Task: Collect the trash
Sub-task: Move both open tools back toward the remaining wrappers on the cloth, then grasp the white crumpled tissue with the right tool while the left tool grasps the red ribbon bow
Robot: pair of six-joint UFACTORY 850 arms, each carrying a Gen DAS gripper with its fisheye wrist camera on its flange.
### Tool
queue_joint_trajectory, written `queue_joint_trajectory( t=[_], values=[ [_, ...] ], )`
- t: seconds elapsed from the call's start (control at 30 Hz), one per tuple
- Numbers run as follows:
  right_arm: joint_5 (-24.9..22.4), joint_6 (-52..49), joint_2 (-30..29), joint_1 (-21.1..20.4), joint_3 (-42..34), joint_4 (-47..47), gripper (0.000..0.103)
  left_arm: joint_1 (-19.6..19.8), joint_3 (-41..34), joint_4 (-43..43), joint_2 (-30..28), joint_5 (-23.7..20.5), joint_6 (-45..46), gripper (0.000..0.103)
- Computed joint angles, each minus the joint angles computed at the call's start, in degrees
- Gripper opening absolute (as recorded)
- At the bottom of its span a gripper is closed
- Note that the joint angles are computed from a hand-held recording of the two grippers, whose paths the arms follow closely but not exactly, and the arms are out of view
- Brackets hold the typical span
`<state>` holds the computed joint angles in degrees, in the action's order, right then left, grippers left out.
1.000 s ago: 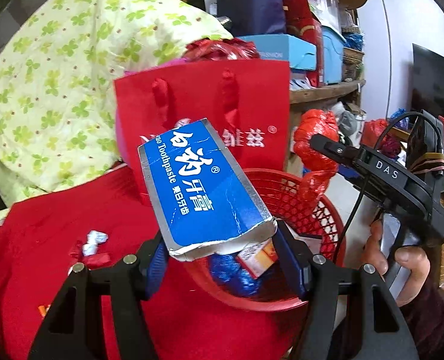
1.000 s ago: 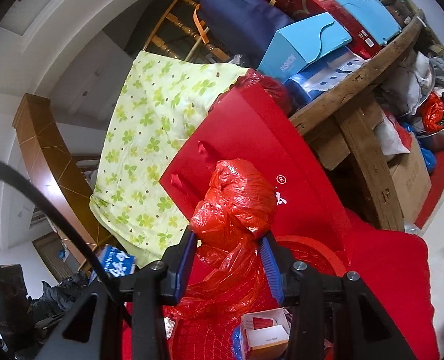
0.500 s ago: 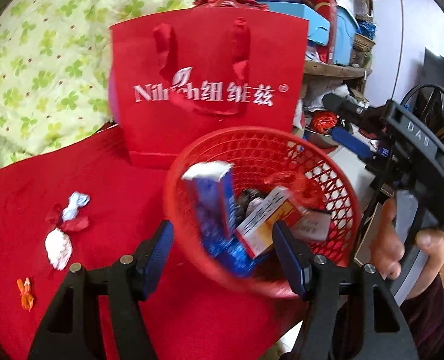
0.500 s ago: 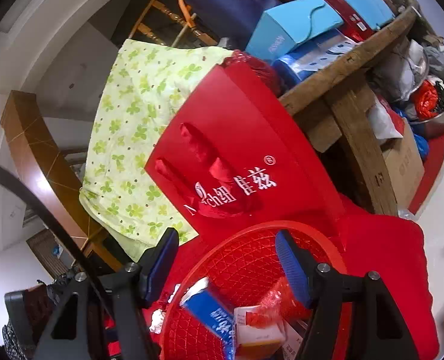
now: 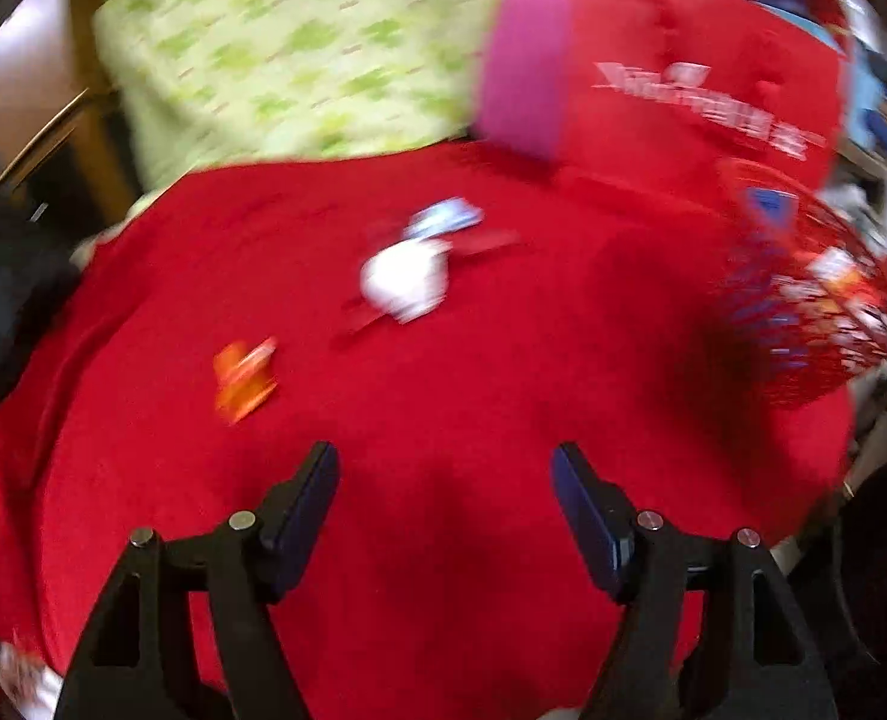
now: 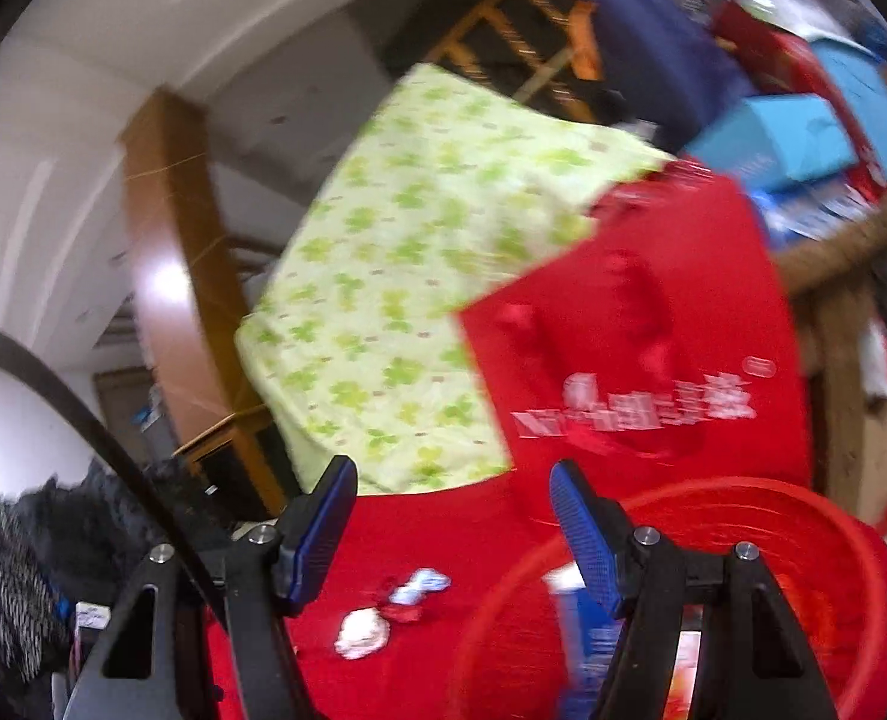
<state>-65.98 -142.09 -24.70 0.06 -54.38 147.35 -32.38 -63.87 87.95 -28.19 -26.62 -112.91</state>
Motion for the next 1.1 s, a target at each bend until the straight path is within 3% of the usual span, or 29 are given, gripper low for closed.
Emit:
queue_joint_trajectory(
  t=[0.1, 0.2, 0.4, 0.53, 0.7, 0.8, 0.97, 1.07, 1.1],
  values=[
    [1.99, -0.76, -0.55, 3.01, -1.23, -2.4, 0.07, 2.51, 4.71, 1.53, 2.72, -0.54, -5.69, 0.074],
    [7.18, -2.87, -1.95, 6.75, -3.31, -3.49, 0.07, 4.53, 8.18, 4.03, 4.6, -0.69, -11.42, 0.074],
    [21.3, -5.12, -6.36, 13.06, -9.29, -4.82, 0.07, 7.44, 11.92, 11.23, 5.96, 0.64, -21.46, 0.074],
    [29.1, 2.42, -10.52, 14.98, -15.1, -11.06, 0.07, 8.79, 13.37, 16.21, 5.81, 2.02, -27.21, 0.074],
    [33.92, 22.57, -17.68, 16.04, -26.04, -26.63, 0.07, 11.31, 14.31, 21.84, 5.28, 3.63, -33.04, 0.074],
    [37.52, 39.4, -24.24, 17.04, -36.57, -40.38, 0.07, 12.43, 14.52, 23.34, 5.33, 3.45, -33.64, 0.074],
    [38.75, 69.22, -35.89, 18.04, -54.66, -62.64, 0.069, 13.94, 14.09, 24.91, 5.0, 3.21, -33.53, 0.074],
    [39.67, 85.92, -42.66, 18.81, -65.64, -76.41, 0.063, 14.68, 13.41, 25.99, 4.72, 3.61, -33.42, 0.074],
    [39.59, 90.9, -44.67, 18.95, -68.85, -80.4, 0.056, 14.93, 12.7, 25.74, 4.39, 3.62, -32.34, 0.074]
  ],
)
